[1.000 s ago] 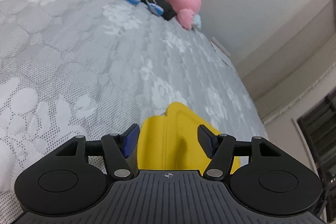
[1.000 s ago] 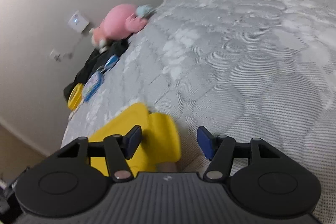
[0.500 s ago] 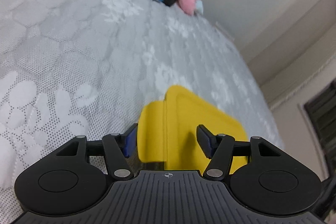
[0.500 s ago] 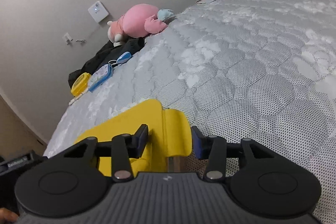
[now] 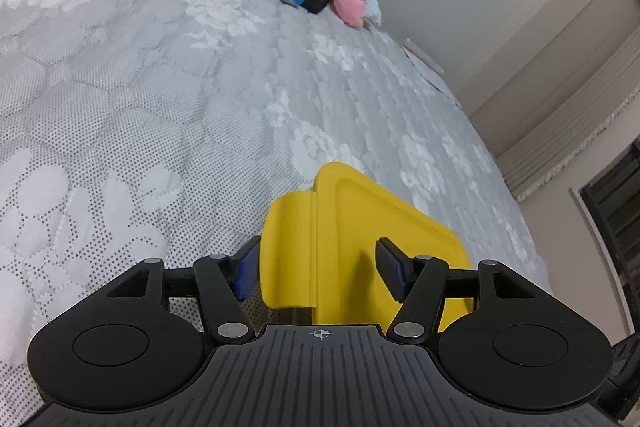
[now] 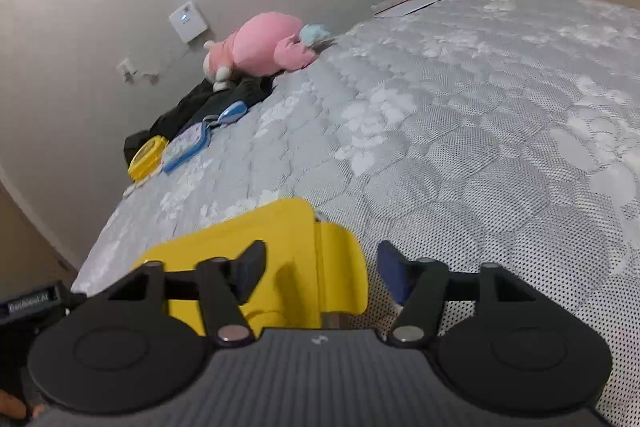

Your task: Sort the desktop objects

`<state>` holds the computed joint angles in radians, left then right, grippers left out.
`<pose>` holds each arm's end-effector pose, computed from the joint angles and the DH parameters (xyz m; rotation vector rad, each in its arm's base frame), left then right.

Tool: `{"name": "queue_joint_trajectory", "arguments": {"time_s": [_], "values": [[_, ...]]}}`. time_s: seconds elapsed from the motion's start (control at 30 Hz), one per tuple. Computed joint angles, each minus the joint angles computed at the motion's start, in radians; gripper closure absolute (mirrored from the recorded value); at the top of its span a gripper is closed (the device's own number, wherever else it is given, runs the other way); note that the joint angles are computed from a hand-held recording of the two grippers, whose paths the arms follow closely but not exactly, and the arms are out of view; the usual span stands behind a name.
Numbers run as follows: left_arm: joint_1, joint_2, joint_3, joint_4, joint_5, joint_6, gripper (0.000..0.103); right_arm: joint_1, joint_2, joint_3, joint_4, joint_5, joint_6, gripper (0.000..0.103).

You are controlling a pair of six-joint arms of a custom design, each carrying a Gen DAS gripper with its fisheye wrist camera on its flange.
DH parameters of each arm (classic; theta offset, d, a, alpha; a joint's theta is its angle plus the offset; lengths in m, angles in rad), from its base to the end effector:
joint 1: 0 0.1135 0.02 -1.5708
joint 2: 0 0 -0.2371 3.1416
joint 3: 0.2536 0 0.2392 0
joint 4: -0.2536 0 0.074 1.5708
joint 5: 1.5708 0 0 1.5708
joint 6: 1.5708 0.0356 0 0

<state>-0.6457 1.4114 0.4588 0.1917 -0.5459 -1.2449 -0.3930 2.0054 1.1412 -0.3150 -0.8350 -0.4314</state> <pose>0.2037 -0.1303 0.1217 -0.9078 2.0383 -0.4067 0.3364 -0.1109 0.1009 -0.2522 2.3496 0.7697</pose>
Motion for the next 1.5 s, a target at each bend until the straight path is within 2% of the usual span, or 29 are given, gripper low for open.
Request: {"name": "queue_joint_trajectory", "arguments": {"time_s": [0.1, 0.37, 0.53, 0.63, 0.77, 0.9, 1.03, 1.1, 1.17, 1.23, 1.27, 1.33, 1.47, 1.5], "values": [[0.007, 0.005, 0.003, 0.003, 0.011, 0.007, 0.036, 0.012, -0.031, -0.040, 0.053, 0.037, -0.026, 0.038], [0.013, 0.003, 0.017, -0.034, 0.029, 0.006, 0.035, 0.021, 0.008, 0.018, -0.098, 0.029, -0.115, 0.039], [0.017, 0.006, 0.013, -0.017, 0.050, 0.020, 0.035, 0.019, 0.011, 0.017, -0.107, 0.022, -0.113, 0.039], [0.002, 0.012, 0.034, -0.047, 0.026, 0.041, 0.033, 0.016, 0.010, 0.014, -0.096, 0.019, -0.099, 0.043], [0.007, -0.007, 0.017, -0.056, 0.007, 0.001, 0.030, 0.013, 0.005, 0.000, -0.055, 0.015, -0.075, 0.049], [0.016, -0.045, -0.022, -0.029, -0.007, -0.028, 0.030, 0.011, 0.008, 0.003, -0.050, 0.013, -0.064, 0.051], [0.034, -0.062, -0.062, 0.051, 0.032, -0.020, 0.029, 0.006, 0.058, 0.084, -0.154, 0.004, -0.060, 0.047], [0.049, -0.056, -0.075, 0.088, 0.072, -0.021, 0.029, 0.005, 0.099, 0.139, -0.224, 0.002, -0.054, 0.036], [0.067, -0.034, -0.086, 0.131, 0.113, -0.025, 0.029, 0.003, 0.182, 0.248, -0.377, -0.017, -0.078, 0.031], [0.085, -0.018, -0.111, 0.198, 0.148, -0.034, 0.030, -0.006, 0.234, 0.301, -0.443, -0.044, -0.054, 0.035], [0.093, -0.012, -0.125, 0.235, 0.162, -0.040, 0.031, -0.009, 0.232, 0.296, -0.433, -0.052, -0.044, 0.043], [0.091, -0.013, -0.141, 0.269, 0.150, -0.050, 0.034, -0.011, 0.205, 0.262, -0.387, -0.061, -0.049, 0.045], [0.055, -0.054, -0.135, 0.228, 0.072, -0.026, 0.036, -0.017, 0.076, 0.103, -0.189, -0.096, -0.061, 0.050], [0.042, -0.067, -0.130, 0.212, 0.048, -0.012, 0.036, -0.017, 0.061, 0.091, -0.173, -0.104, -0.065, 0.050]]}}
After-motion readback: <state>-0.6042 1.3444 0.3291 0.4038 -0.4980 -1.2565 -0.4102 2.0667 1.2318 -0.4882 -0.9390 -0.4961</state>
